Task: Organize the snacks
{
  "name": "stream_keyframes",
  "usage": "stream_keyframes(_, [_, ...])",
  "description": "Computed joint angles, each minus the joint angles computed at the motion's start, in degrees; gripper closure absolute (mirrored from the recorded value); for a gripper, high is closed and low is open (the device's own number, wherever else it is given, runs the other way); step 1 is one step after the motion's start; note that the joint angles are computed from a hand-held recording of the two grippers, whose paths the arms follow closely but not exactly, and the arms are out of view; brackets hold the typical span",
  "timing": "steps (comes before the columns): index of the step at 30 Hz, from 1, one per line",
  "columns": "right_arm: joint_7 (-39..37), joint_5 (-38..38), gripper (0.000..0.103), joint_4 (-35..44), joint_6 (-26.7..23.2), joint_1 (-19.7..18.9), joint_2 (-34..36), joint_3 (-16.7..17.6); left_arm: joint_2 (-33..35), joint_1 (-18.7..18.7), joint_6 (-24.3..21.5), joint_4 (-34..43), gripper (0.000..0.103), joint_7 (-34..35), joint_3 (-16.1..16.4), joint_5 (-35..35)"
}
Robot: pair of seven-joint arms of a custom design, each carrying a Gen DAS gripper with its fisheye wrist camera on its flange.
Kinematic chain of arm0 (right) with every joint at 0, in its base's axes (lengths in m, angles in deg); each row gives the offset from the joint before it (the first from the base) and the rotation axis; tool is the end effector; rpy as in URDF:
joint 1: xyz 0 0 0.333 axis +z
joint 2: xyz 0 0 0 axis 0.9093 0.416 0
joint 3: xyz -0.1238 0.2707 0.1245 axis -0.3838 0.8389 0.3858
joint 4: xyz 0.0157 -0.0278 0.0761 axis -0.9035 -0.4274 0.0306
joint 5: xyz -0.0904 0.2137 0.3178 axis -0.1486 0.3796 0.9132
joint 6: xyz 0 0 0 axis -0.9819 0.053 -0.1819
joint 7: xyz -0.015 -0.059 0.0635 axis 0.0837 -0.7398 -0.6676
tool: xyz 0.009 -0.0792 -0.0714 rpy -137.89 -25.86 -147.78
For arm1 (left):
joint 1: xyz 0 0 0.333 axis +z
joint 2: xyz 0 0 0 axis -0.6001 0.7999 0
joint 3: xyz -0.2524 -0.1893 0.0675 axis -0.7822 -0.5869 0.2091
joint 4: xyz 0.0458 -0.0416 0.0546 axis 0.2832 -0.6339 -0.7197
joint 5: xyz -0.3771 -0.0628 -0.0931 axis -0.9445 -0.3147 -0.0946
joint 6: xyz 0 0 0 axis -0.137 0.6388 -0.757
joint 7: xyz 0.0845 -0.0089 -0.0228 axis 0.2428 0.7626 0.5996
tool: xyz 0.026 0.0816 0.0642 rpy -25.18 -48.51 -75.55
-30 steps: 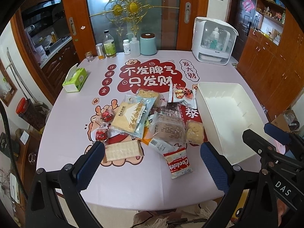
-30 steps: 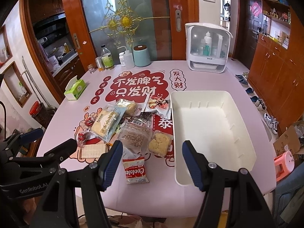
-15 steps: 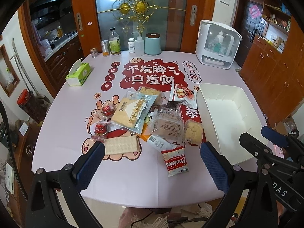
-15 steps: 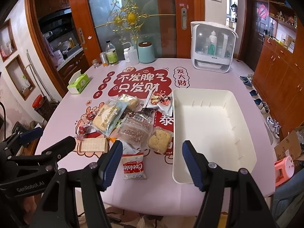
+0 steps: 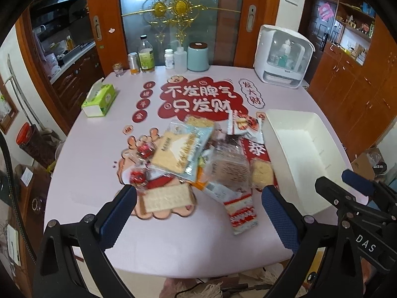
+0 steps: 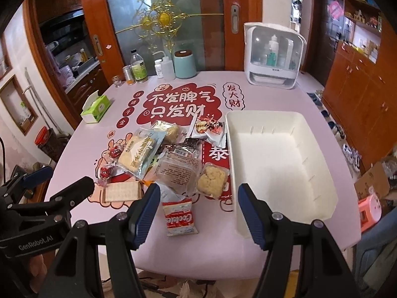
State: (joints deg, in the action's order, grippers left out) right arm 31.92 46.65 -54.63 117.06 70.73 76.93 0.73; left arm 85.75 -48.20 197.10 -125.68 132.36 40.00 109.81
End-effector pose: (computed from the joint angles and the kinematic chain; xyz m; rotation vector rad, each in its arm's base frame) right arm 0.6546 0.0877 0.5626 -2.0326 1.5242 -0.4111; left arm 0.6150 -0.2015 0.5538 -2.0417 1.6303 -0.5900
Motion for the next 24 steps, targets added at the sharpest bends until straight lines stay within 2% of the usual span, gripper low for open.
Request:
stream_keyframes(7, [13.04,-5.83,0.037,3.42,-3.35,2.63,3.15,-0.1,-2.43,4.66,2.79,-3.52,0.003,3.1,2.45,1.6])
stream_keyframes(12, [21.75,-9.46,0.037,5.91,-7.01,3.88,6.39,-0.18,-1.7,8.28,4.84,-5.91,0.003,10.05,3.43,1.03])
stream_keyframes(16, [23.99,-13.01,0.037,7.36,-7.99,4.96,9.34,0.2,0.74,10.65,8.61,-7.52,0.003,22.82,3.06,-6.9])
stream_keyframes(19, [21.72,-13.55,0.037,6.77,-6.48,4.83,11.66,1.23,3.98,12.21,11.0,-7.7,0.003,37.57,1.54,-16.13])
stream_keyframes(20, [20.55,-12.94,0.037,6.15,-5.42,4.47,12.12,1.69,5.62,12.66,11.19,-7.23,0.003,43.1,0.92,-18.77])
stream_keyframes(24, [18.08,-15.81,0.037,2.31,1.26,4.91,13.5,1.37,11.76,11.59,10.43,-3.76,0.003,54.23,0.53,-22.41])
